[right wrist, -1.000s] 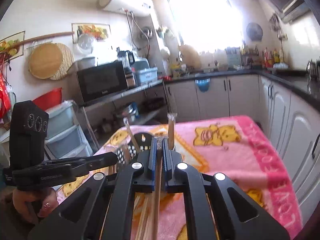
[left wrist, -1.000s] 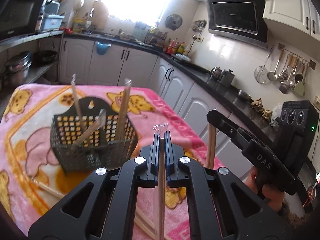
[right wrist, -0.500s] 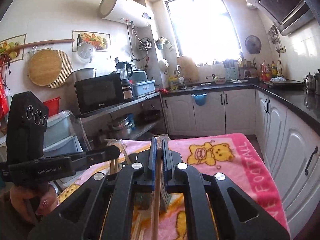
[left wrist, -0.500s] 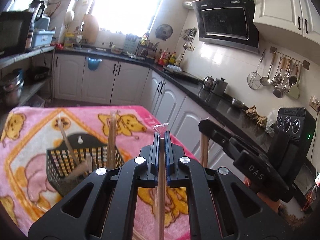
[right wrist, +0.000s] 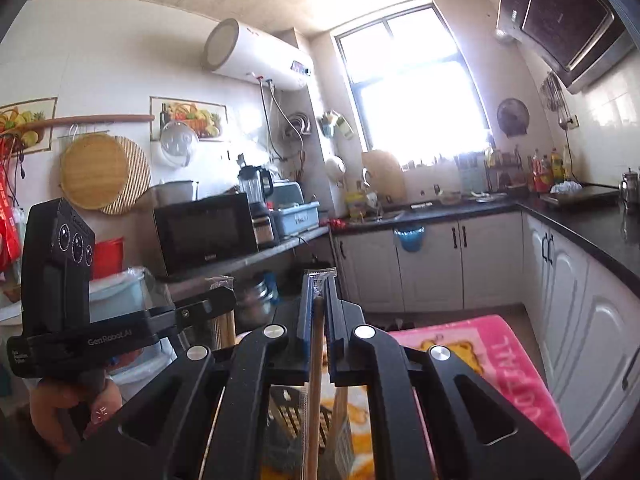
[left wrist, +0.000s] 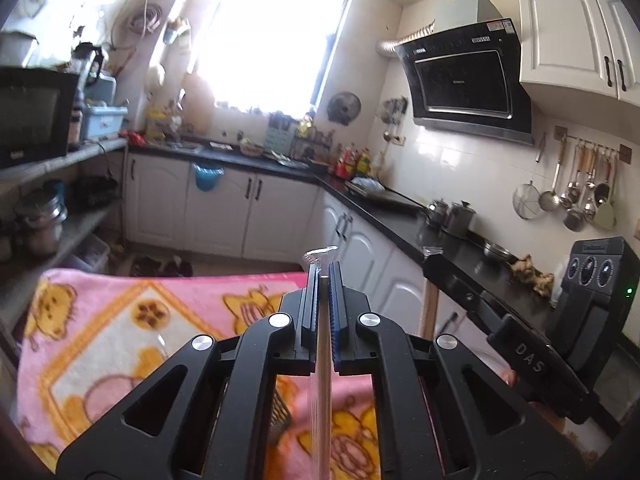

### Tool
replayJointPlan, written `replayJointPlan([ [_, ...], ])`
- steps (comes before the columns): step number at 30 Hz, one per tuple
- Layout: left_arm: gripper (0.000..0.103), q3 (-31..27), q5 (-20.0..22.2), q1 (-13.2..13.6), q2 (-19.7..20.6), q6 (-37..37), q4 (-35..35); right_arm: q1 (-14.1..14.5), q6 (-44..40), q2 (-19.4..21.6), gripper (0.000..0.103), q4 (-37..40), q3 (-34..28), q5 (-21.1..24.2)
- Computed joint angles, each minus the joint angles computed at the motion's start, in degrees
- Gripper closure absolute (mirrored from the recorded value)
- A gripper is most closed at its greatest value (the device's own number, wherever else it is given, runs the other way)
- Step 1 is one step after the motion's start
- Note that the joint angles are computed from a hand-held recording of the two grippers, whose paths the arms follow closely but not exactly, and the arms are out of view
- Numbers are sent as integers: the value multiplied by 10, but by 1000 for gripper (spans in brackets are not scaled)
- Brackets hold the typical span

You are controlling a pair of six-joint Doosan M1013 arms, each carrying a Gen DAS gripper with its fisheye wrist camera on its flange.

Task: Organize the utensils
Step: 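Lift both chopsticks upright and carry them above the green caddy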

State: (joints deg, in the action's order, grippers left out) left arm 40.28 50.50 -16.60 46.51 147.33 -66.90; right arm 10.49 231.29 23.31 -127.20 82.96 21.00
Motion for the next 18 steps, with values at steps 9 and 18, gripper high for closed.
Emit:
replayJointPlan([
  [9, 101, -2, -98, -9, 2, 27, -2, -6, 48, 25, 97, -47, -34, 30],
  [18, 101, -47, -160, -26, 37, 37, 16, -13, 90, 60, 97, -81, -64, 33],
])
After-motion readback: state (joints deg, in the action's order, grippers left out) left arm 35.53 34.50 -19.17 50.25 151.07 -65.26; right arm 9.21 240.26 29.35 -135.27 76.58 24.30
